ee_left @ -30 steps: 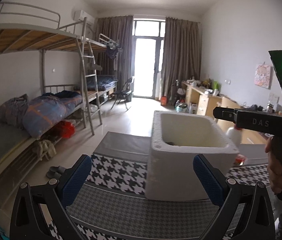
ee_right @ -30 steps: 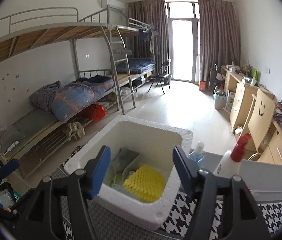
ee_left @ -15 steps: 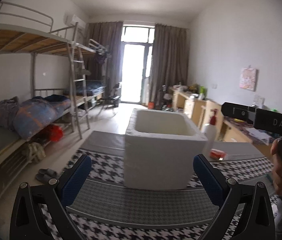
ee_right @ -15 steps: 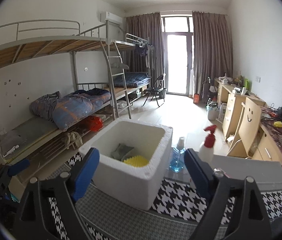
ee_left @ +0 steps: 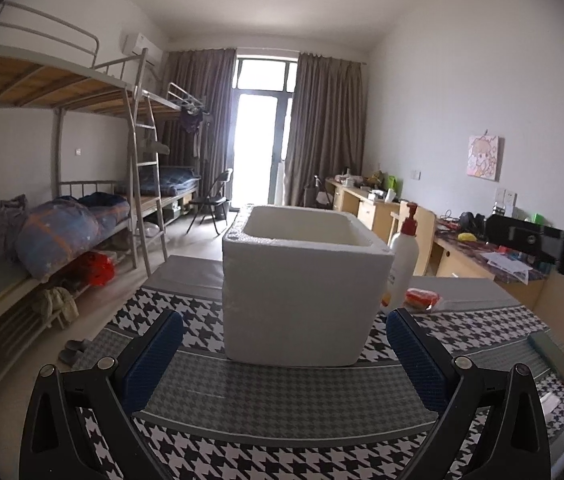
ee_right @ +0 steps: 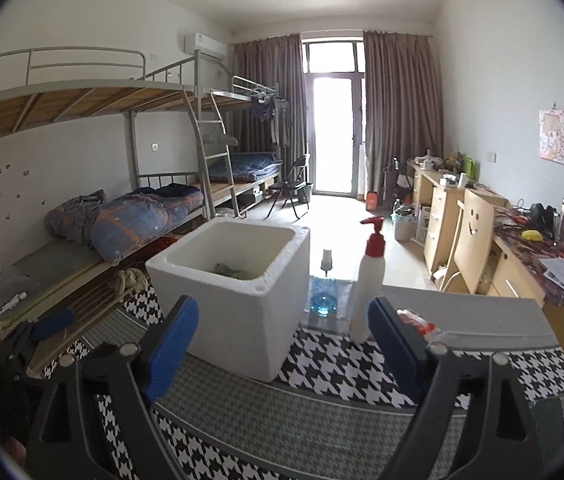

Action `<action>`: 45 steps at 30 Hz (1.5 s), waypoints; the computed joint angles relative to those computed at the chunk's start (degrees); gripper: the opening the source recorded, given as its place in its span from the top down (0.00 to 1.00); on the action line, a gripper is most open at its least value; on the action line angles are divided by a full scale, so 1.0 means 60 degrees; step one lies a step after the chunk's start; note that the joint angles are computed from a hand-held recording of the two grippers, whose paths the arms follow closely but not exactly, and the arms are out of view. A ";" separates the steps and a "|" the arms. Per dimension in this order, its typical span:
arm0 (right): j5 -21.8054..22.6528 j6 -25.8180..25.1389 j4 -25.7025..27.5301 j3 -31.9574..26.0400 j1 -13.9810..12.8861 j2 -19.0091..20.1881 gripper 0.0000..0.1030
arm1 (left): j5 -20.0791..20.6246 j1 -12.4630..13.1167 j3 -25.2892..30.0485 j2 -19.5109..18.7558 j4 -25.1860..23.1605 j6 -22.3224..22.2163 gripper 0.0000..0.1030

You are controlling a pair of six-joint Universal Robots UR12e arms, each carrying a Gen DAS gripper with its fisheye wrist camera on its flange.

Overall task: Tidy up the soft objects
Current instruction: 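Move both open tools back from the foam box to the table, then approach the white tissue with both open tools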

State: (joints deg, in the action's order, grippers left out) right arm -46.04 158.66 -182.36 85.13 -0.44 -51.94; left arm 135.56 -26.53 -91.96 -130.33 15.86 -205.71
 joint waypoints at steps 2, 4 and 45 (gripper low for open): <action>-0.0133 0.0165 -0.0296 0.0136 -0.0029 -0.0013 0.13 | -0.0126 0.0007 0.0013 -0.0012 -0.0155 -0.0055 0.01; -0.0409 0.0176 -0.0645 0.0342 -0.0027 -0.0050 0.13 | -0.0211 0.0004 0.0045 -0.0033 -0.0307 -0.0037 0.01; -0.2452 0.1598 -0.2311 0.2160 -0.0950 -0.0321 0.13 | -0.3240 -0.0470 0.1275 -0.0681 -0.0882 0.1828 0.01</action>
